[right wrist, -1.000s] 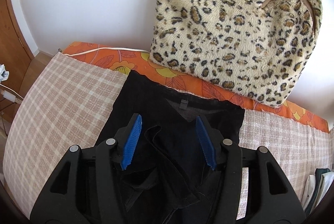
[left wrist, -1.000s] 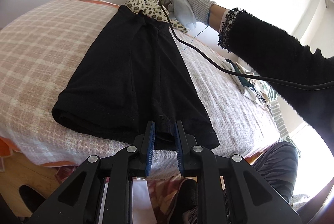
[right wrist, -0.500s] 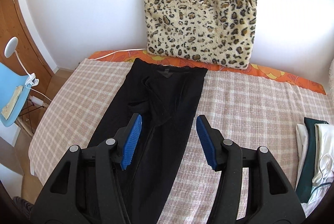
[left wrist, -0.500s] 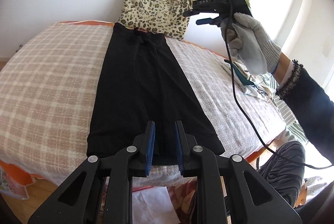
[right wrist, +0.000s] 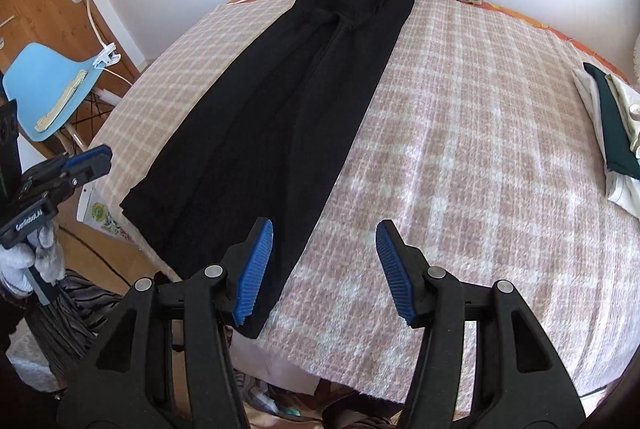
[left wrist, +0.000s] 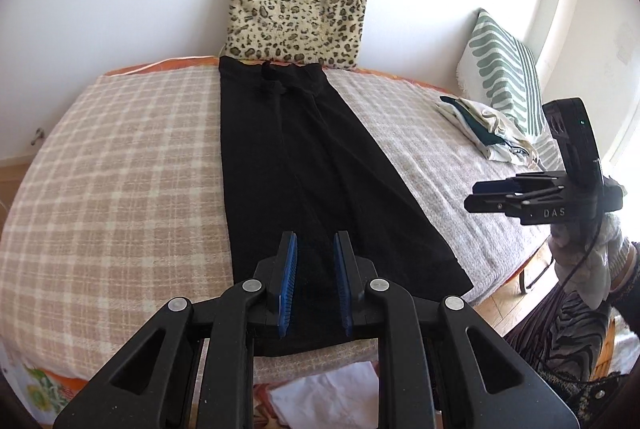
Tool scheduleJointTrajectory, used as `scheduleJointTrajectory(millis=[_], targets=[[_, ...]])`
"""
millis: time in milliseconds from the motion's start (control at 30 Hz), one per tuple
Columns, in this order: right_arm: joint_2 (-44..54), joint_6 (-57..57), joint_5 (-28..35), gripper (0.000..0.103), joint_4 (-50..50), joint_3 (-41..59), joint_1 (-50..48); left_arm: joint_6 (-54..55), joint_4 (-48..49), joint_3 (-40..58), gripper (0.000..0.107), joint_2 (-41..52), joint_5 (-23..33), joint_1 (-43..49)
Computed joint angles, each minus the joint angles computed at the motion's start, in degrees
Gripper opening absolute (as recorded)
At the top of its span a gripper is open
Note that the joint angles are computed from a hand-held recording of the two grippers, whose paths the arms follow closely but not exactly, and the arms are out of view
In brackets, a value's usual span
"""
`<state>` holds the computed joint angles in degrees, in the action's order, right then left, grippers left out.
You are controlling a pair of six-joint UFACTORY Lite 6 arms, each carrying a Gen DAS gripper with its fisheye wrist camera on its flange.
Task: Fold small clothes
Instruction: 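Open both grippers and lift them off the narrow folded strip, then move both grippers to the hem end of the strip and close them on it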
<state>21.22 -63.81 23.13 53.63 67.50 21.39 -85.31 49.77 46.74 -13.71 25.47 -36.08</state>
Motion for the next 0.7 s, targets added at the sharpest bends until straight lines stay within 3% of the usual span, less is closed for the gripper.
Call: scheduleJointTrajectory(millis=[100, 233, 300, 433, 567, 700], targets=[[-5.2, -10.9, -0.8, 0.054, 8.4, -10.6, 1.3, 5.8, -6.7, -0.9, 0.017, 0.3, -4.8, 3.8], [-7.8, -19.0, -5.8, 0.051, 15.5, -17.1, 5.4, 16.2, -17.5, -3.3, 0.019, -1.5, -8.5, 8.7], [-6.6, -19.2, -7.7, 0.045, 16.4, -17.0, 6.7, 19.2, -19.6, -3.9, 0.032, -2.4, -7.7, 9.6], [-2.7, -18.8, -8.0, 0.027, 16.8, -14.9, 7.5, 24.9, -24.7, -6.6, 0.034, -4.9, -6.6, 10.8], [-2.3, -24.9, -8.9, 0.024, 22.3, -15.3, 7.9, 39.2, -40.8, -10.7, 0.034, -6.1, -8.8, 13.2], [-2.0, -28.4, -8.9, 0.023, 25.5, -15.4, 7.8, 42.9, -45.8, -12.1, 0.031, -4.1, -9.4, 12.4]])
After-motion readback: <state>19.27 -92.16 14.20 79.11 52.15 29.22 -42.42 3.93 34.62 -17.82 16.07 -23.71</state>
